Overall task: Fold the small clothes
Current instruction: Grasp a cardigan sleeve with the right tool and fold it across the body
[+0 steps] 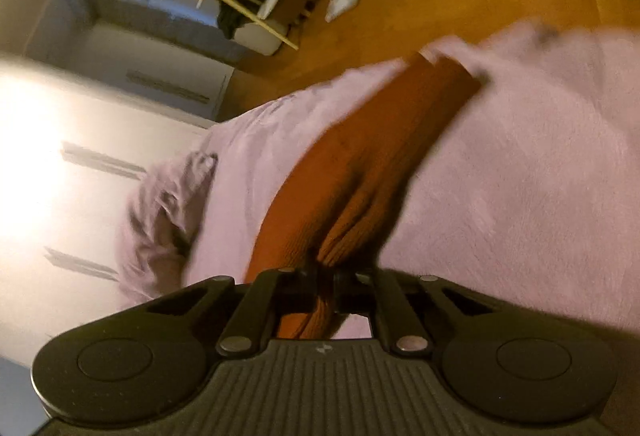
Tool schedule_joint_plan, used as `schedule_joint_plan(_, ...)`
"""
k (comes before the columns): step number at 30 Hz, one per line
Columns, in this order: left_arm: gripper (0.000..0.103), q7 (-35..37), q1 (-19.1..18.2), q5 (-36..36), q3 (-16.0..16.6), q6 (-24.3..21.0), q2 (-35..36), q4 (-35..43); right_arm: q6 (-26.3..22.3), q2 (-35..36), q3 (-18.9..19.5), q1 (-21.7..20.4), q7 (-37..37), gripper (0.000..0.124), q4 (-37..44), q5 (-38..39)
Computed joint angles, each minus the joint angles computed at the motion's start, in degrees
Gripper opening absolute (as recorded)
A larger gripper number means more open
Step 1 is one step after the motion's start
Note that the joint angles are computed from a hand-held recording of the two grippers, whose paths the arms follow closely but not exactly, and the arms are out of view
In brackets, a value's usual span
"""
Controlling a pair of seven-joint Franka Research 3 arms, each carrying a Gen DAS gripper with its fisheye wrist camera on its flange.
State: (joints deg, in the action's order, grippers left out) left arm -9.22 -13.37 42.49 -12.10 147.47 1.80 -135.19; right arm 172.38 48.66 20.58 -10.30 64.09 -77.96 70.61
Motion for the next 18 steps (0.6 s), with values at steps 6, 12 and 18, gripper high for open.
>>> schedule_joint_plan(6, 0.103, -2.0, 1.6, 2.2, 0.9, 4.7, -2.1, -2.7, 13.0, -5.0, -17.7, 18.8, 15.5, 0.005, -5.3, -42.7)
schedule_joint_plan(12, 0.103, -8.8, 4.7, 13.1, 1.7, 9.8, -3.6, -2.1, 21.2, -7.4, 4.1, 12.8, -15.0, 0.010, -13.0, -60.1)
schedule_joint_plan(18, 0.103, -24.3, 8.2, 34.2, 4.3, 23.0, 2.1, 5.8, 14.3, -8.2, -12.9, 30.6, -14.8, 0.027, -13.9, -57.0)
